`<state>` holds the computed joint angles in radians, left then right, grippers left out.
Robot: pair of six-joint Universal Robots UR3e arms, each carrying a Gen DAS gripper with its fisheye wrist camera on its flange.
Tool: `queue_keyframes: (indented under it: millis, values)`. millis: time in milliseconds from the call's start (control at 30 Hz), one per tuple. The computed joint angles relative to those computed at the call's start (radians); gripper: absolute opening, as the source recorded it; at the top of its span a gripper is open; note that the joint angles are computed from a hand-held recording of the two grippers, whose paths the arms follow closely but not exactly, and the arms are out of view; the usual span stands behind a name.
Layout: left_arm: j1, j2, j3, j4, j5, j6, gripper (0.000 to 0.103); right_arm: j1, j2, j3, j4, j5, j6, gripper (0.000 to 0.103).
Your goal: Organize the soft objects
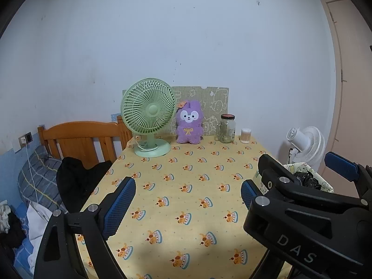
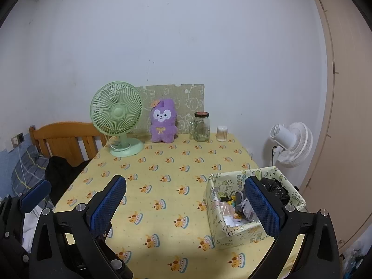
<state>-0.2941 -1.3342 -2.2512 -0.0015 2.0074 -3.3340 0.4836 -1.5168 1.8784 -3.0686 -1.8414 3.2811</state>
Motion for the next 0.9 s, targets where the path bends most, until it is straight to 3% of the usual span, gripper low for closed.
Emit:
queue_keyframes:
  millis: [900]
  values:
    - [-0.014, -0.004, -0.003, 0.009, 0.013, -0.007, 0.096, 0.0, -0.003, 0.013, -0.016, 0.001, -0.005, 0.103]
